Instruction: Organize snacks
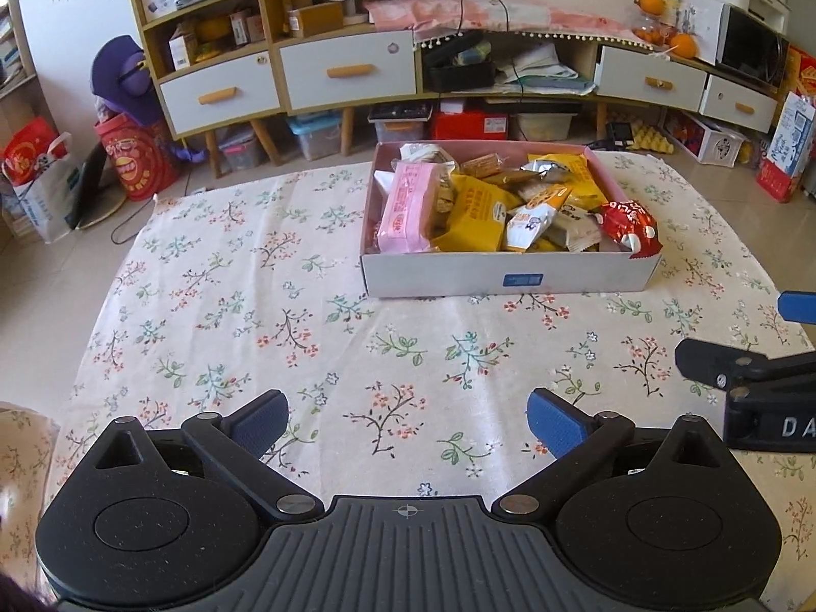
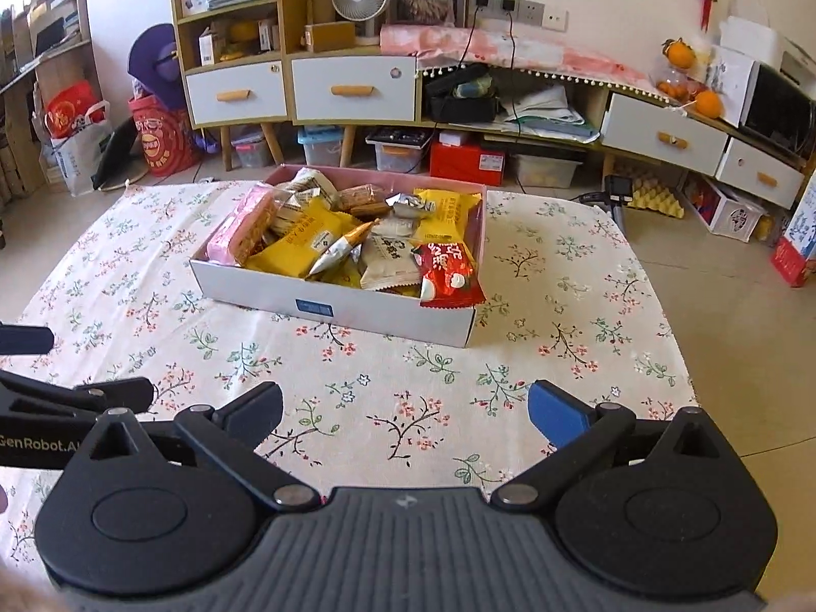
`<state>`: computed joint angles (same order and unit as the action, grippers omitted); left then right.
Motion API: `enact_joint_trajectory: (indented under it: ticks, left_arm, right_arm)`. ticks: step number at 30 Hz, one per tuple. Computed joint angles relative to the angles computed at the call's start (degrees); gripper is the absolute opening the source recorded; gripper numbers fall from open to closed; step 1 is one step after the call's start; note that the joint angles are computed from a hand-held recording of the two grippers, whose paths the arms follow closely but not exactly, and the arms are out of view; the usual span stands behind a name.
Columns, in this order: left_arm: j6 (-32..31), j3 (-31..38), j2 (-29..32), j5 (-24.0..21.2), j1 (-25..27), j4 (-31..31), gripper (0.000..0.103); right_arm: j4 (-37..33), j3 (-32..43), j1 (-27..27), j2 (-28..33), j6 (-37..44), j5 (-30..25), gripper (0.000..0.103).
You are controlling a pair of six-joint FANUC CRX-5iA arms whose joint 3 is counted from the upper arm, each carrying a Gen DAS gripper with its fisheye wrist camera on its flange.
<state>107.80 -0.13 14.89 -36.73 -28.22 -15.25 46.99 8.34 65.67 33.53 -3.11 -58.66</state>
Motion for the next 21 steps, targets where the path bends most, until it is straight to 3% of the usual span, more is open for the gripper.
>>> enact_joint_trajectory:
  ticks: [7, 21]
  left_arm:
    - [1.9, 1.3, 0.6, -1.3, -1.3, -2.7, 0.101]
    - [1.4, 1.1, 0.7, -1.6, -0.9, -1.2, 0.101]
  right_arm:
    - [-1.1, 1.4, 0.3, 0.9, 2.1, -1.1, 0.103]
    - [-1.5, 1.5, 0.2, 0.9, 2.7, -1.3, 0.103]
